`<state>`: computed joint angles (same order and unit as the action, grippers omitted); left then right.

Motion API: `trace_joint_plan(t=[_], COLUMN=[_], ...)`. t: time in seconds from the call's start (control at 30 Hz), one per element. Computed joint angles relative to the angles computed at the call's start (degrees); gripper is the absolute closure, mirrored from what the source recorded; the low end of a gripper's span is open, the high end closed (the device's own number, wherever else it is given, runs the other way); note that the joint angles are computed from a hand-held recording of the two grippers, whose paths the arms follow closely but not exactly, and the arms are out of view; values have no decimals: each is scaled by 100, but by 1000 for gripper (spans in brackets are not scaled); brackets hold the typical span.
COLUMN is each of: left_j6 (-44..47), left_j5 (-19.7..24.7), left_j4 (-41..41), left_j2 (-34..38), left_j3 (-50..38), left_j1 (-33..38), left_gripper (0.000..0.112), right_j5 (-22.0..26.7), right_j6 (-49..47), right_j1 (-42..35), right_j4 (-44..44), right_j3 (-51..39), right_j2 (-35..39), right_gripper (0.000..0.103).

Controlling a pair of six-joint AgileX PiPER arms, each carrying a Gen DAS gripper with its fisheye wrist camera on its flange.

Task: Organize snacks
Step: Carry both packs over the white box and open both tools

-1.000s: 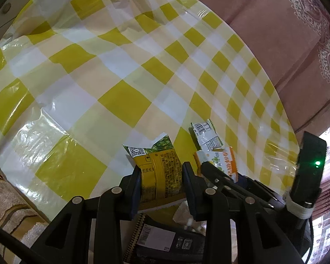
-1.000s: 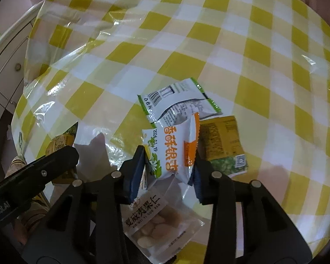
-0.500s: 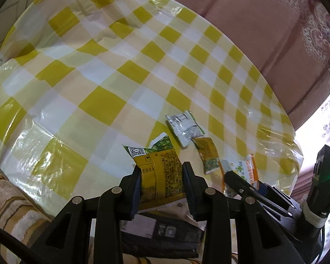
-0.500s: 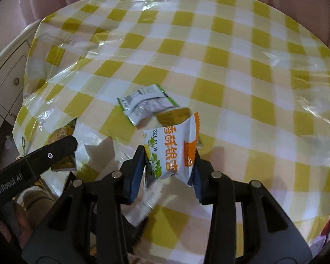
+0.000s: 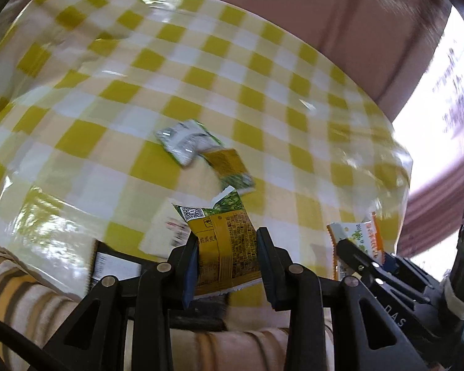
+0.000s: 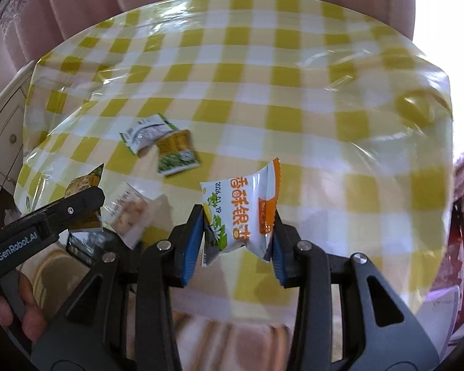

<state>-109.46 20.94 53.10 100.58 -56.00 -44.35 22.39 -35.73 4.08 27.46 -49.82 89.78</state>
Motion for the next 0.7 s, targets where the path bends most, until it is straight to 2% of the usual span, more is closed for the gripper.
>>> trace_joint_plan(t=[0.33, 0.7], left_j6=[1713, 3263], left_j5=[684, 1180], left_j4=[-1226, -2262], left_j2=[655, 1674], left_j3=[-1462, -3315], left_j1=[-831, -1633], left_gripper=[77, 76], right_j5=[513, 1083], right_j6=[-1634, -3112], right_j1=[-1859, -3992], right_j4=[968, 1451], right_j3=[528, 634], right_j2=[-612, -698], right_gripper=[60, 60])
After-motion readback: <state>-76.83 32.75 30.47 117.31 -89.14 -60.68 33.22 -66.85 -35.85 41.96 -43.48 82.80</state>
